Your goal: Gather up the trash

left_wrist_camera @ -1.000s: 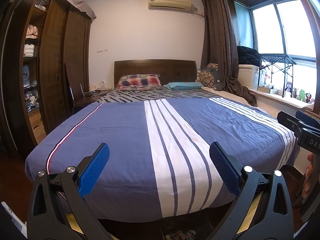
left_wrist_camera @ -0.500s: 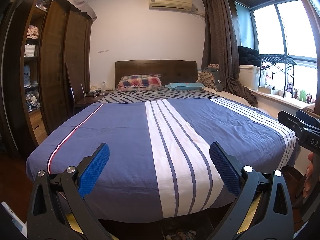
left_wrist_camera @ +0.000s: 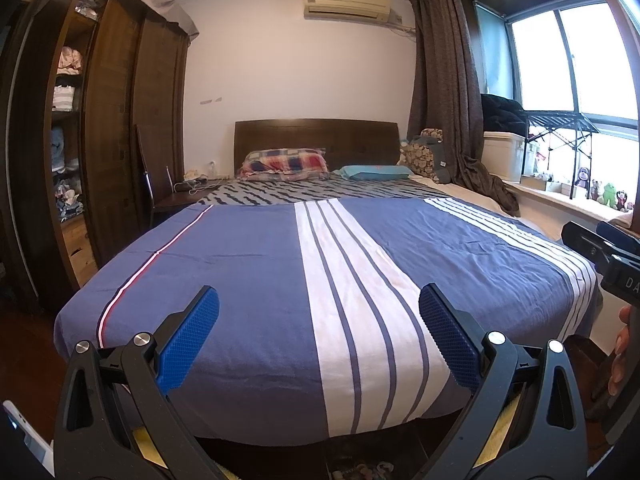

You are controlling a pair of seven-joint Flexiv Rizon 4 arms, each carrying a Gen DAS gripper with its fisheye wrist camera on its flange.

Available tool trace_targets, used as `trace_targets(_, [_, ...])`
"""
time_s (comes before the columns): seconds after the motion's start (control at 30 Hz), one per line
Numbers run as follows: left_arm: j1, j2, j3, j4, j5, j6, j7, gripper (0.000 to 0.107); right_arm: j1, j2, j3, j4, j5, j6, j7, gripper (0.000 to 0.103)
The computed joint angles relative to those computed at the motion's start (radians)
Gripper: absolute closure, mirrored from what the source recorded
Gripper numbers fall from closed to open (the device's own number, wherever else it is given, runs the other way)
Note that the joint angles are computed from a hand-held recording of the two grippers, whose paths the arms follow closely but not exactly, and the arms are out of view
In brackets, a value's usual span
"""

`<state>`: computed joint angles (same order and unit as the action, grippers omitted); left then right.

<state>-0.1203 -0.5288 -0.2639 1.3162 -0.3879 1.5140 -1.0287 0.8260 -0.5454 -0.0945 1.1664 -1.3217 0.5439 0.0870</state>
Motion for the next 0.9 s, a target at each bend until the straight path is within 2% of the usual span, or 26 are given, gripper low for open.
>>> trace_targets(0.07, [-0.015,-0.001,0.03,-0.01,0.003,-0.02,-0.028,0.012,0.0,-0.004,0.001,-0.004,0.006,-0.001,-0.004,0.004])
trace_targets(0.2, [0.025,0.009,-0.032,0.014,-0.026,-0.008,0.008,0.012,0.003,-0.015,0.001,-0.019,0.025,0.0,-0.023,0.004])
trace_targets(0.4, [-0.041,0.004,0.083,-0.016,0.02,-0.016,-0.074,0.012,0.006,-0.01,-0.004,-0.01,0.023,0.006,-0.011,0.004])
trace_targets(0.5, [-0.029,0.002,0.067,-0.026,0.018,-0.037,-0.087,0.012,0.002,-0.01,-0.002,-0.009,0.029,0.006,-0.008,0.004])
trace_targets(0.63, [-0.055,-0.009,0.117,-0.058,0.049,-0.072,-0.138,0.012,-0.003,-0.01,-0.001,-0.007,0.038,0.006,-0.008,0.004])
trace_targets(0.8, [-0.063,-0.011,0.136,-0.078,0.076,-0.103,-0.174,0.012,-0.004,-0.011,-0.003,-0.008,0.045,0.002,-0.015,0.004])
trace_targets(0.9, [-0.052,-0.012,0.123,-0.082,0.076,-0.113,-0.176,0.012,-0.007,-0.008,-0.001,-0.001,0.046,0.005,-0.009,0.004])
